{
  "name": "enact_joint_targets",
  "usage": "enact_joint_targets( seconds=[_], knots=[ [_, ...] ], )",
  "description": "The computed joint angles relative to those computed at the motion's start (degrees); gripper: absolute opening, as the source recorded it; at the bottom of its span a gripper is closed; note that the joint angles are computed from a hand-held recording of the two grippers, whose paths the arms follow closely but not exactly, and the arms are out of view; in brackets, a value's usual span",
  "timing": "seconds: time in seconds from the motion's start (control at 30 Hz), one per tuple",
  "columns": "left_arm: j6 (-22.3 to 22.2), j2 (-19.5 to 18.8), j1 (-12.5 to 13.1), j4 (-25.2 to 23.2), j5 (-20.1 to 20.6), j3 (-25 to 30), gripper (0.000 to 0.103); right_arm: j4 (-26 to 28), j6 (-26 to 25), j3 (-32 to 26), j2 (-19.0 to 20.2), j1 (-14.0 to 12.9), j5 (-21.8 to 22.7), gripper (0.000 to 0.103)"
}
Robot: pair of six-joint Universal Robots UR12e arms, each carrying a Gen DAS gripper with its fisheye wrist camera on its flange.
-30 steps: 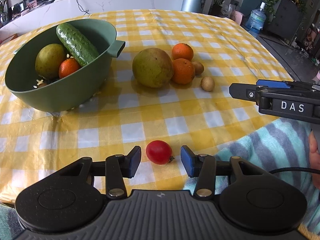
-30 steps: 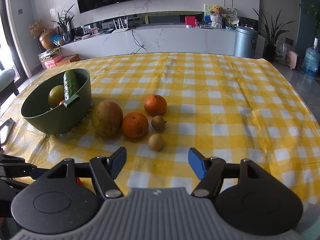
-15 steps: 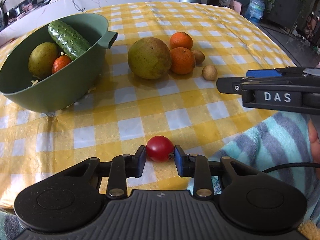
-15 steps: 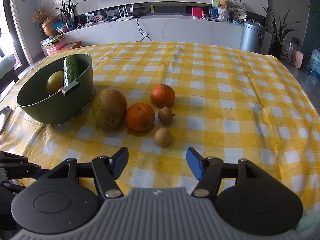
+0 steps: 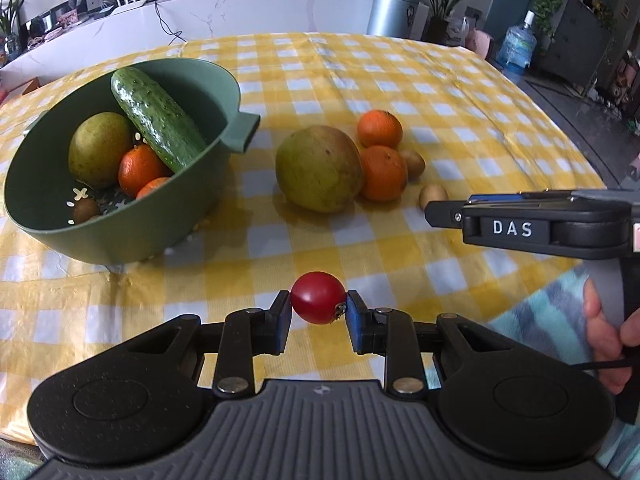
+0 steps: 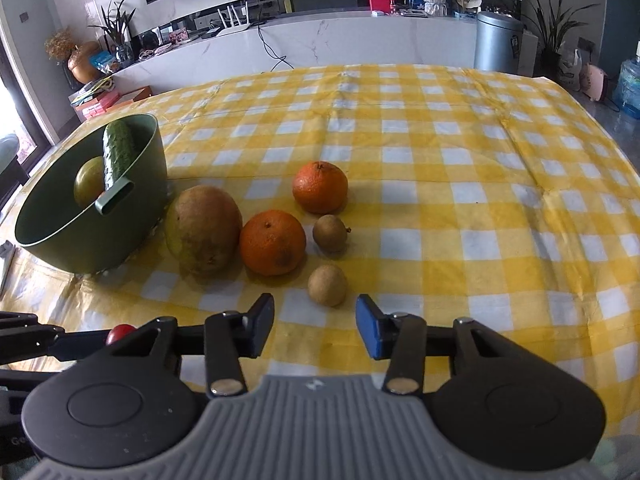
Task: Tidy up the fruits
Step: 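Close the right tool on a brown kiwi while the left tool holds the red fruit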
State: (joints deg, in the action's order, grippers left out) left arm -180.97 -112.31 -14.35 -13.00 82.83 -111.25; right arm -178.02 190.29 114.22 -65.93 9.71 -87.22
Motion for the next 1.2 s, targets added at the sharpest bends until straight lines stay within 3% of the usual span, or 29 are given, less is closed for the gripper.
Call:
enact_joint_targets(
  seconds=[0.17,0.53,0.83,1.03,1.2],
  knots=[
    [-0.3,-0.1,0.2,0.3,-0.8,0.5,0.032,0.6,0.5,-1.5,1.2,0.3,-1.3,0.041],
    [-0.4,-0.6,0.6,-0.2,-2.4,1.0,0.032,3.6,1.9,-2.9,2.1,0.1,-1.1,0.025],
    [-0.9,0.2,0.8,0.4,-2.6,0.3,0.032,4.0,1.9,-3.3,2.3,0.2,-1.8,0.021],
    [-1.0,1.7,0.9,2.1,-2.5,-0.6,0.032,1.6,1.4,-2.2,1.7,0.4,-2.0,0.021],
    [-1.0,3.3,1.5,2.7,-3.0,-1.0,0.032,-5.4,-1.9,0.0,1.0,0.6,0.3,0.021]
  ],
)
